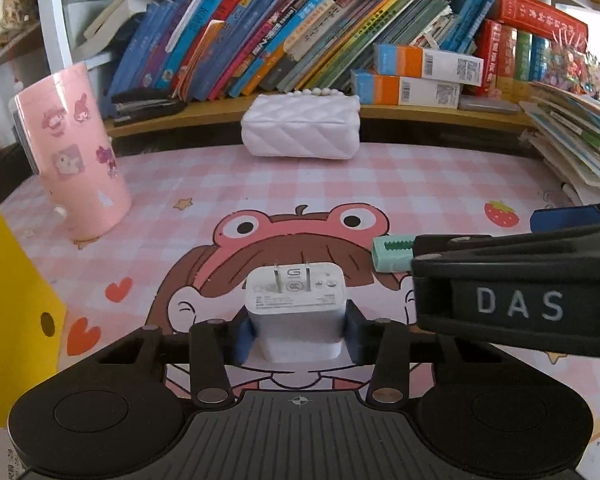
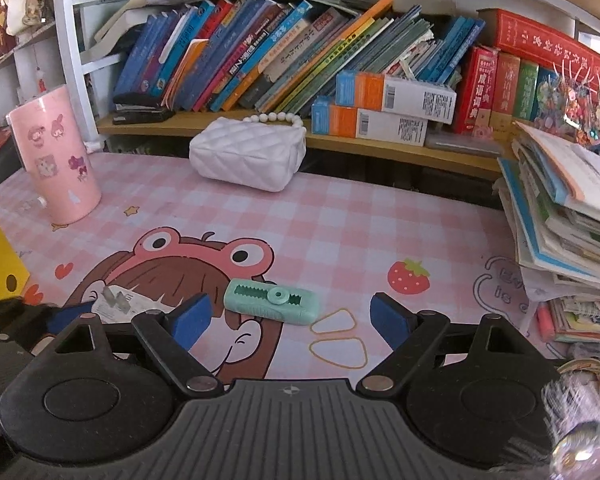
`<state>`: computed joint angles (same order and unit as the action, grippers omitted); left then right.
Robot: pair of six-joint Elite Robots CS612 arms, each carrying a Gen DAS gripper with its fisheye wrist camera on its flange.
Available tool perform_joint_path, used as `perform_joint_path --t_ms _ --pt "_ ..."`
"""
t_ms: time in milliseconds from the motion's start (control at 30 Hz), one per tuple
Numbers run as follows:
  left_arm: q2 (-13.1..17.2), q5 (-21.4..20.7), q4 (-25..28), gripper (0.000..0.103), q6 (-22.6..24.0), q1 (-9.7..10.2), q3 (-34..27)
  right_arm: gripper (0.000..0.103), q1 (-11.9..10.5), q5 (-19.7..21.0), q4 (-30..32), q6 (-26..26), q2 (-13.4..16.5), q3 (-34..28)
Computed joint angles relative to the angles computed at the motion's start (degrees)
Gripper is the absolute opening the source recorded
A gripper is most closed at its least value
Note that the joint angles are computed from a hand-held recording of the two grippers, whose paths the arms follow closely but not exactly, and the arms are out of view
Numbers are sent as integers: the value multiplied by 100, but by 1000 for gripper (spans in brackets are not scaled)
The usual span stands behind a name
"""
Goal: Organize objects
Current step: 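Close the left tool on the white adapter while the right tool grasps the mint-green stapler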
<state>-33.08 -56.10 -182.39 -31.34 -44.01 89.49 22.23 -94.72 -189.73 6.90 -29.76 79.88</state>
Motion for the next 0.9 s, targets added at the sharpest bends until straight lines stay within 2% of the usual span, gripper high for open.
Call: perform_joint_path --t_ms 100,167,367,567,733,800,833,867,900 --pt "-73 42 53 42 -33 -12 90 90 5 -41 33 25 27 -32" --pt "-175 126 -17 42 -210 -29 256 93 8 -64 32 33 53 -59" --pt "-618 196 -179 42 -684 -71 866 98 19 -85 202 246 189 -255" --pt "-1050 348 -190 42 -1125 -182 1436 99 70 -175 424 298 403 -565" --pt "-1228 453 -147 42 -1295 -274 1699 98 130 -366 428 284 547 -750" --pt "-1256 474 -138 42 -1367 -297 1750 93 149 -449 332 232 599 -801" --pt "-1270 488 -138 42 -1398 -309 1775 84 151 -452 252 203 621 -815" --pt "-1283 505 -140 42 -1418 -321 1797 70 154 -462 169 173 638 -824" --pt "-1293 511 -158 42 -1416 -330 1815 67 154 -451 107 148 647 -829"
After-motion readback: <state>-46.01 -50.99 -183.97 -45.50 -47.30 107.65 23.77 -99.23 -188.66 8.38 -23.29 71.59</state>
